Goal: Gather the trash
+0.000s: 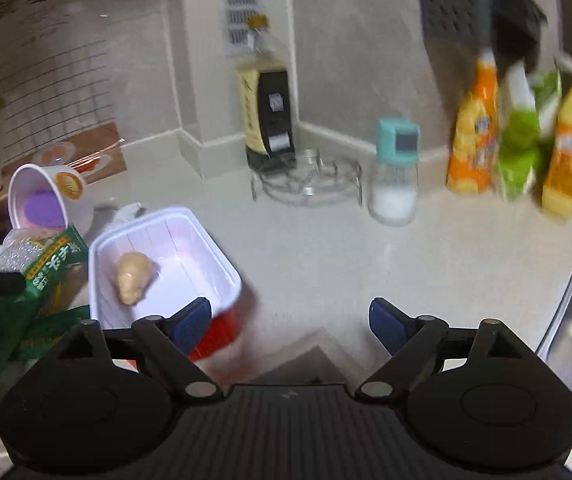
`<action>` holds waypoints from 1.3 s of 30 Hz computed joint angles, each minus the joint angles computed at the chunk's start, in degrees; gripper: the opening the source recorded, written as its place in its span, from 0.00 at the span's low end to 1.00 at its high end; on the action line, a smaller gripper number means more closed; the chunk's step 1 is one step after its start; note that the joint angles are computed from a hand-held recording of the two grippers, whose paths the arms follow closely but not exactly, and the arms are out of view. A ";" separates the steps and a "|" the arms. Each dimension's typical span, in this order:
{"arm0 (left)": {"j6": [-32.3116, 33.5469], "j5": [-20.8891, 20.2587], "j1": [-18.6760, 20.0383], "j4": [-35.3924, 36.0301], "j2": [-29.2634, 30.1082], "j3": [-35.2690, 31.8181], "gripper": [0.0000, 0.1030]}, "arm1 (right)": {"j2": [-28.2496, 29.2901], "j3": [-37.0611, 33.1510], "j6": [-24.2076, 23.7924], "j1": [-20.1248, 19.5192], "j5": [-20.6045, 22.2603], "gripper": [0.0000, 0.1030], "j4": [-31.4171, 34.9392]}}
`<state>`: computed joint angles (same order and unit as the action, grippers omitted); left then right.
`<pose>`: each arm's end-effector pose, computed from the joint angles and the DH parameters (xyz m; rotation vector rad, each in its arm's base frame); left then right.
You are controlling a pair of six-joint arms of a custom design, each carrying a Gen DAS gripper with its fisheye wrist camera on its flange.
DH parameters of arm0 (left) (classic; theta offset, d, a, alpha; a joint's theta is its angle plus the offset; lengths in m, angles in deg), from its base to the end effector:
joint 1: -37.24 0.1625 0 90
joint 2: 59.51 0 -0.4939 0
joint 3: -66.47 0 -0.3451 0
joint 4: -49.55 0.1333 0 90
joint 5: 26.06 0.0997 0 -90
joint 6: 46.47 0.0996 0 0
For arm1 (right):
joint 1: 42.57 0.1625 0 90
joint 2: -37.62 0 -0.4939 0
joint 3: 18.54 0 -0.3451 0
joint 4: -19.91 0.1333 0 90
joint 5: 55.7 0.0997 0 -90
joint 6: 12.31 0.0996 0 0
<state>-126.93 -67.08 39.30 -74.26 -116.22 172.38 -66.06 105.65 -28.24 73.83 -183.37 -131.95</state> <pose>-0.5675 -0.2290 0.2246 0.3258 2.5569 -1.1308 0.2131 -0.2664 0.5282 0.5750 -2.3359 0.9709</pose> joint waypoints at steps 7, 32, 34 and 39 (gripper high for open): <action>1.39 1.92 2.02 -0.05 3.89 -0.80 0.22 | -0.87 1.95 1.19 -3.30 0.86 0.89 -1.69; 6.32 0.38 2.57 14.36 2.08 -4.01 0.32 | -0.72 0.98 0.97 -7.63 1.59 1.00 6.13; 8.80 -0.57 2.37 12.72 2.49 -3.12 0.32 | -0.41 0.45 0.68 -7.31 0.88 1.00 7.61; 11.63 -4.05 2.65 5.60 1.65 0.37 0.23 | -0.05 -3.22 6.88 -8.11 2.11 1.00 13.94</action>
